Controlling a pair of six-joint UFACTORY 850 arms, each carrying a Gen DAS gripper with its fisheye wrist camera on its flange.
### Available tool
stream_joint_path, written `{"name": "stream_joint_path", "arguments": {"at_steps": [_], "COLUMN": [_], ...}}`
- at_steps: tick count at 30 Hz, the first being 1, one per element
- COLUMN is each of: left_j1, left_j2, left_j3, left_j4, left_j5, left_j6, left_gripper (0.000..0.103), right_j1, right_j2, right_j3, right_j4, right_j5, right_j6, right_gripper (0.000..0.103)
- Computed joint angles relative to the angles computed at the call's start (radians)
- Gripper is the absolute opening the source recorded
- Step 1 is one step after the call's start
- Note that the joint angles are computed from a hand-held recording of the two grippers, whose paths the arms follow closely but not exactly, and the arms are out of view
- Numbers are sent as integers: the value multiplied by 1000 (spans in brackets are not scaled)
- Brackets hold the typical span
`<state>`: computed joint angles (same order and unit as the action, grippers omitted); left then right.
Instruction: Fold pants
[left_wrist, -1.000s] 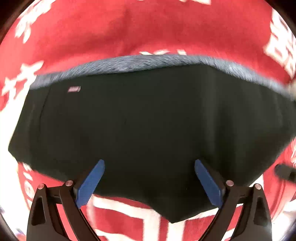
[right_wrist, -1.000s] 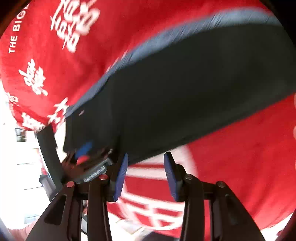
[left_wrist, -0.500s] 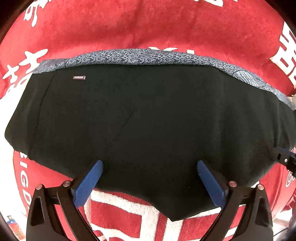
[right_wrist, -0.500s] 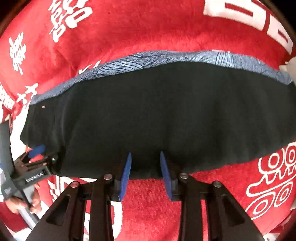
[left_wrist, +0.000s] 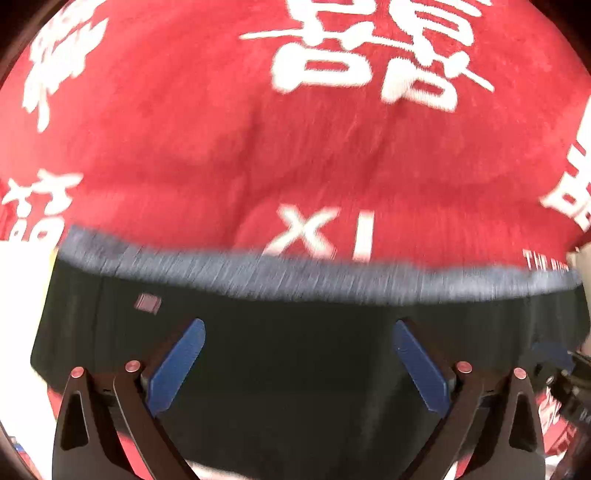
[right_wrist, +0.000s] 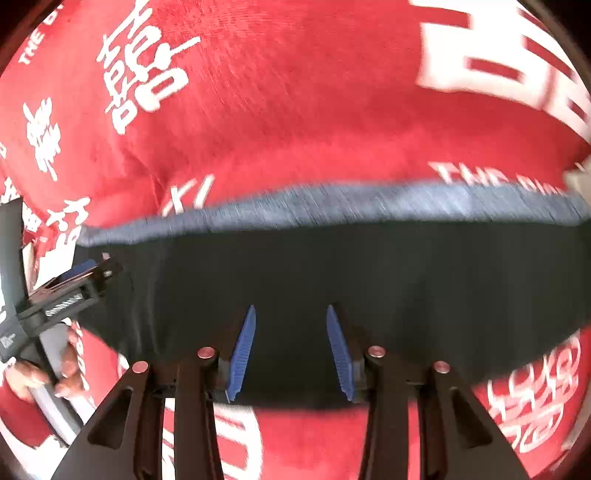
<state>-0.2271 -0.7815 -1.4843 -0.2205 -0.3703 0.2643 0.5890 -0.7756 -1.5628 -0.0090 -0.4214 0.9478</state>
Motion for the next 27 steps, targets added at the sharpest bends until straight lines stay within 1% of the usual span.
{"name": "stream_joint_path", "arguments": {"at_steps": [1, 2, 4, 5, 6, 7, 8, 9, 10, 11, 12, 13, 14, 15, 17, 18, 19, 20, 22, 24, 26, 27], "left_j1": [-13, -25, -47, -53, -51, -46, -40, -34, -32, -31, -30, -28, -26, -22, -16, -16, -19, -24, -41, -61, -73, -78], "left_j2": [-31, -56, -127, -152, -180, -181, -184, -192, -194, -195, -199, -199, -194, -183, -132, -101, -66, -38, 25, 64, 108, 100], "left_j3": [-40, -69, -148, -172, -194, -187, -189, -203, -208, -212, -219, -226, -228, -223, -168, -134, -91, -56, 29, 95, 171, 184], "left_j4": [37, 105, 253, 307, 324, 300, 279, 268, 275, 301, 322, 333, 345, 350, 294, 256, 215, 183, 116, 99, 101, 121], "left_j5": [-3, -9, -55, -75, -92, -67, -57, -67, -68, -67, -70, -83, -97, -103, -83, -75, -69, -62, -47, -41, -48, -75], "left_j6": [-41, -109, -255, -306, -327, -324, -322, -325, -333, -354, -370, -382, -395, -396, -323, -272, -214, -172, -78, -43, -57, -93], "left_gripper": [103, 103, 103, 103, 103, 103, 103, 103, 103, 103, 103, 103, 103, 103, 103, 103, 103, 103, 103, 103, 103, 103], "right_j1": [-12, -19, -26, -31, -38, -44, -49, -51, -53, -59, -63, -72, -88, -96, -96, -91, -83, -76, -61, -45, -37, -33], "right_j2": [-39, -69, -144, -194, -224, -247, -244, -229, -220, -196, -194, -181, -149, -121, -55, -16, 23, 46, 95, 123, 134, 132], "right_j3": [-59, -102, -212, -279, -312, -328, -311, -284, -271, -229, -228, -202, -149, -110, -31, 17, 67, 96, 164, 202, 231, 239], "right_j4": [11, 3, -9, 11, 34, 46, 42, 10, -49, -93, -150, -166, -140, -138, -217, -262, -304, -320, -327, -324, -308, -289], "right_j5": [-11, -21, -77, -125, -156, -167, -135, -103, -108, -99, -128, -133, -101, -88, -87, -83, -79, -80, -77, -71, -57, -53], "right_j6": [-32, -48, -100, -150, -182, -196, -193, -166, -117, -75, -11, 24, 40, 70, 182, 241, 300, 329, 370, 404, 418, 411], "right_gripper": [43, 41, 41, 41, 41, 37, 32, 18, 16, 16, 16, 16, 16, 20, 25, 33, 37, 44, 45, 45, 47, 52]}}
